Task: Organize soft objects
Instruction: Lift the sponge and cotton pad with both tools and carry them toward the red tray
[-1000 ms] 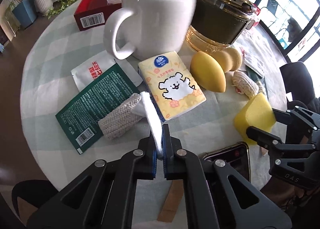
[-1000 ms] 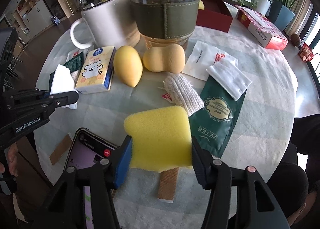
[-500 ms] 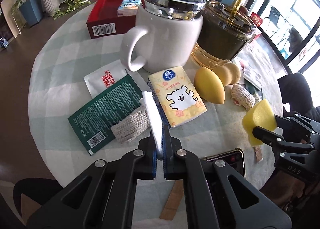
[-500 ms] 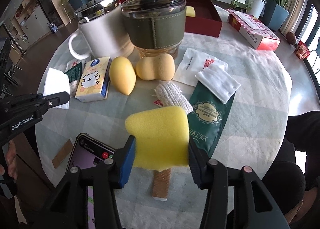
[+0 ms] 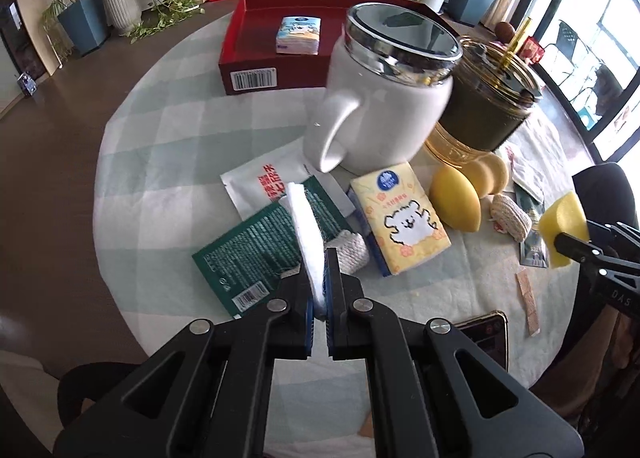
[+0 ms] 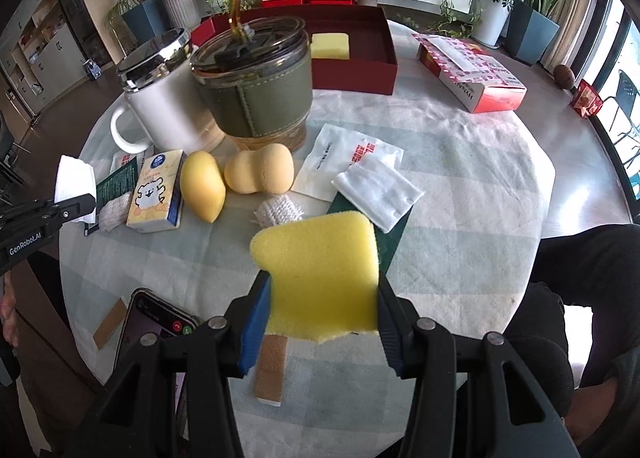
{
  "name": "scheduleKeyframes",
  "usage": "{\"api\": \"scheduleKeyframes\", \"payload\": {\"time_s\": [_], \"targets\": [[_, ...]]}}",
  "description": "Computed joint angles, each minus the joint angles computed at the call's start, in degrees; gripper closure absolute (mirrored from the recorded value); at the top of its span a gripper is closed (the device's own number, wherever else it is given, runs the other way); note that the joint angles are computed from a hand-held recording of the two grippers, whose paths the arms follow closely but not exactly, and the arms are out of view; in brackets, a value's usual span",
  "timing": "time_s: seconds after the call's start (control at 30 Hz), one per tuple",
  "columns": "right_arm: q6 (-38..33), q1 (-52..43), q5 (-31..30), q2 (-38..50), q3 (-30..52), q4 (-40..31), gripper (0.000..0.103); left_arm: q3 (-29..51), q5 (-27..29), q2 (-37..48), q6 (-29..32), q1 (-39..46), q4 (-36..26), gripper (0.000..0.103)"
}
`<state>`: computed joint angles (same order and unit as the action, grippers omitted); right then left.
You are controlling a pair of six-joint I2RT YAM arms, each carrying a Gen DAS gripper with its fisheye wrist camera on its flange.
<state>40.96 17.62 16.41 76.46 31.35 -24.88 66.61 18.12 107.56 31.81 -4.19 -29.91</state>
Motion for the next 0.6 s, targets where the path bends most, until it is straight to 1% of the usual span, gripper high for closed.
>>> {"api": "scheduleKeyframes", "payload": {"time_s": [0.23,0.4,0.6], "targets": [[-4.61,-5.98,-1.03,-1.99,0.48,-0.76,0.051,5.22,-1.25,2.85,-1.53,0.02,-1.0,0.101],[-8.86,-10.42,-2.06,-0.93,2.47,-0.29,0.051,9.64,-2.17,5.35,-2.39,-0.43,-2.28,0.101],[-13.68,-15.74,-3.86,1.84,5.33,1.08,0.051,17.18,-3.96,10.57,-3.88,-1.25,-4.13,0.101]]}}
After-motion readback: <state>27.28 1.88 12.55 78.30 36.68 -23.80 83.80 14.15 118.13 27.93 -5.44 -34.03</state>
